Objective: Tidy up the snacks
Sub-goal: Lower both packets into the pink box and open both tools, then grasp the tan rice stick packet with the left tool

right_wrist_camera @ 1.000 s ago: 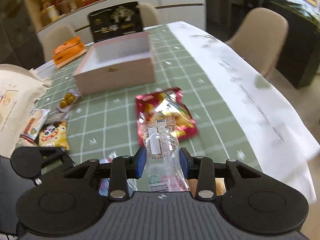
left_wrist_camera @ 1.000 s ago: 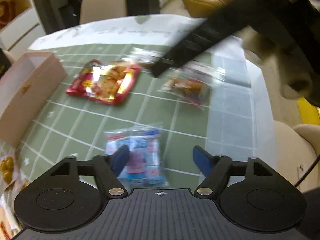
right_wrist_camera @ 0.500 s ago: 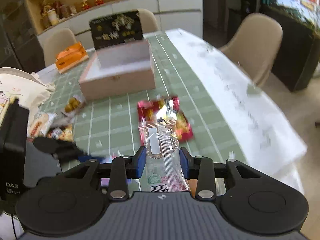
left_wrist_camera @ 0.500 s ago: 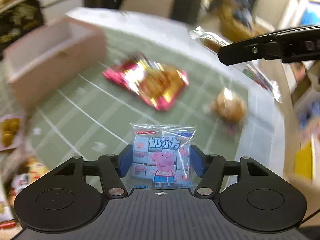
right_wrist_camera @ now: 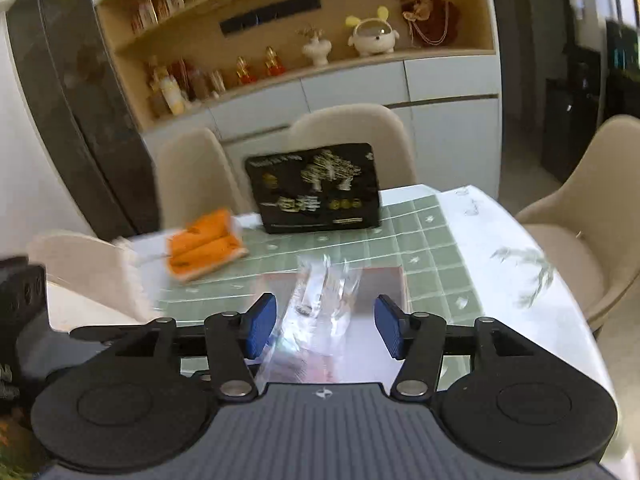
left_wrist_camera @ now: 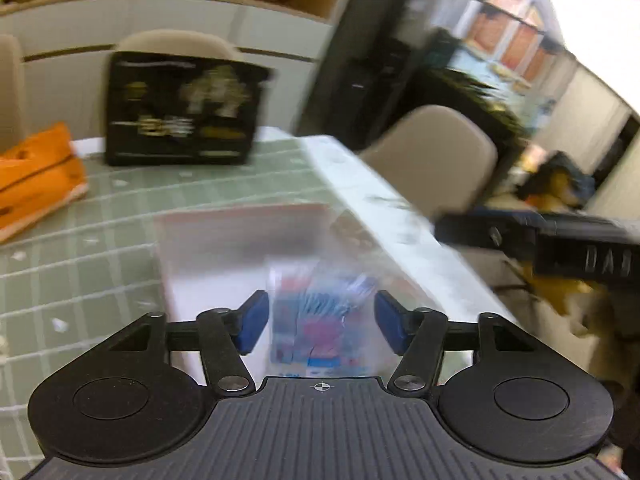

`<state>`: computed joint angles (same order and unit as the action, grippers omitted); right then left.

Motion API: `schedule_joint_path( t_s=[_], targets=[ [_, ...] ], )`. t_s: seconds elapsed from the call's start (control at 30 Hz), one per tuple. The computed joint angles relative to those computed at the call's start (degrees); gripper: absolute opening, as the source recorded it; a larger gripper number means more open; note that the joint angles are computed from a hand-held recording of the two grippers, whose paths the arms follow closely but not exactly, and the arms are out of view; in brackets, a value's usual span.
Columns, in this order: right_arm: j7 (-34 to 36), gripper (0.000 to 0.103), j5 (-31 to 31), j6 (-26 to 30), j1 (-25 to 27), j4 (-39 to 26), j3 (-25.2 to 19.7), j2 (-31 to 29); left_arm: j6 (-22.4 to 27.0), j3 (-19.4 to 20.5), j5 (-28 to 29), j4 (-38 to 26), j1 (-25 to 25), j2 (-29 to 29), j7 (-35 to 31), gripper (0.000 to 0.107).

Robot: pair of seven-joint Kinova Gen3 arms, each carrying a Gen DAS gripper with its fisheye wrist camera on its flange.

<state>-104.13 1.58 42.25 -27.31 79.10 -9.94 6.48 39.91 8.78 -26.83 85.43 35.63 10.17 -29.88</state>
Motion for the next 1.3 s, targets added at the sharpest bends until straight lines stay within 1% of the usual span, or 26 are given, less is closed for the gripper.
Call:
schedule_joint_path(
  t_s=[0.03,0.07,0.1,0.13,0.17,0.2,0.23,0.3,0.37,0.43,0.47,0.5,0.57,0.67,0.73,0.8,0.83,0.9,0.97,1.03,1.1,1.13,1.2,1.23,1.27,1.3],
  targets=[
    [0.28,0.055,1.81,1.18,-2.09,-1.15,1.55,1.42,-1.49,-2.23,-0.7,1.92,1.63,-1.01,1.5,0.063],
    [0.17,0.055,2.69,1.77,-3.12,-1.35,2.27,2.26,-2.16,-4.67,-0.96,3.6,3.65,-2.28,3.1,0.063],
    [-0.81,0.055,2.64,1.56,-3.09,-0.49,2.17,2.48,-2.07,-7.32,-1.39,5.18,5.87,-3.59,4.84,0.064],
    [-1.1,0.055,1.65,0.42,-2.0,1.36,1.29,2.13,-1.08,-9.98,-2.37,6.27,8.18,-4.47,6.12,0.064],
    [-0.47,0.055,-0.27,-0.13,0.16,2.85,-0.36,2.01,0.81,-12.6,-3.93,7.27,10.73,-5.19,7.81,0.063],
    [0.69,0.055,-1.99,-0.23,1.26,3.9,-0.95,1.87,3.08,-15.13,-5.06,8.19,13.14,-5.64,9.13,0.063],
    [1.29,0.055,-2.79,-0.7,1.31,5.63,-0.91,1.51,4.5,-17.2,-5.41,8.93,15.01,-5.58,10.11,0.063],
    [0.48,0.055,-1.67,-1.07,-0.17,8.61,-0.58,0.71,5.17,-18.98,-4.08,11.62,15.79,-6.26,10.02,0.063],
    [-1.22,0.055,-0.18,-1.32,-1.57,11.74,-1.1,-0.69,3.83,-18.52,-0.66,14.23,14.51,-6.74,8.04,0.062],
    [-0.73,0.055,-1.62,-1.66,-1.7,14.86,-1.8,-2.29,1.82,-16.8,2.37,16.32,12.42,-7.01,6.1,0.054],
    [-0.49,0.055,-2.54,-1.53,-1.69,15.8,-2.05,-2.71,0.87,-14.98,4.09,17.38,11.12,-7.31,4.44,0.041],
    [-0.85,0.055,-2.98,-1.36,-1.85,16.8,-2.29,-3.31,0.04,-12.77,5.63,17.81,9.22,-7.44,2.24,0.035],
    [-2.4,0.055,-3.02,-1.34,-2.41,18.96,-2.85,-4.89,-3.37,-7.75,8.49,19.91,4.7,-8.39,-2.37,0.035],
    [-4.3,0.055,-1.72,-1.59,-3.33,21.1,-3.95,-6.67,-9.03,0.13,15.42,22.96,-2.28,-9.9,-9.21,0.034],
    [-6.47,0.055,0.65,-1.05,-4.13,21.75,-4.93,-7.49,-13.22,4.94,20.08,25.4,-6.49,-10.45,-13.19,0.033],
    [-9.51,0.056,3.79,-0.12,-5.13,22.05,-6.11,-7.83,-15.07,9.52,24.74,27.12,-10.15,-11.5,-16.17,0.033],
    [-10.77,0.057,4.94,0.32,-5.63,21.99,-6.59,-7.76,-14.61,12.17,27.07,27.41,-12.71,-12.28,-17.04,0.033],
    [-11.97,0.059,5.52,0.59,-6.73,22.49,-7.33,-7.74,-10.9,17.29,29.12,27.57,-17.98,-16.03,-16.05,0.033],
    [-11.35,0.061,4.2,0.67,-7.68,22.65,-7.67,-7.39,-6.24,21.12,27.48,27.83,-23.29,-20.87,-11.84,0.033],
    [-10.1,0.061,1.86,0.36,-8.82,22.86,-8.1,-6.82,-1.58,25.06,23.38,28.81,-28.59,-26.0,-7.17,0.033],
    [-11.13,0.062,1.04,-0.91,-10.43,22.84,-8.92,-5.71,3.08,28.01,21.78,29.4,-33.67,-31.17,-2.52,0.033],
    [-12.48,0.063,1.02,-2.02,-11.33,22.85,-9.24,-5.08,5.41,28.78,21.3,29.77,-35.06,-33.71,-0.28,0.033],
    [-13.43,0.07,-0.58,-5.06,-12.75,22.34,-9.44,-3.01,10.02,28.06,20.78,30.1,-34.87,-36.58,2.97,0.034],
    [-13.78,0.071,-0.82,-5.9,-13.24,21.74,-9.77,-1.76,12.24,27.3,19.96,29.85,-33.35,-36.79,5.15,0.034],
    [-14.75,0.072,-0.12,-5.81,-14.78,20.5,-9.44,0.11,14.21,26.26,18.57,29.86,-31.09,-36.69,7.48,0.034],
    [-16.36,0.072,1.51,-4.78,-17.26,19.06,-8.05,1.67,15.51,25.76,16.92,29.93,-29.05,-36.39,9.81,0.034]
  ],
)
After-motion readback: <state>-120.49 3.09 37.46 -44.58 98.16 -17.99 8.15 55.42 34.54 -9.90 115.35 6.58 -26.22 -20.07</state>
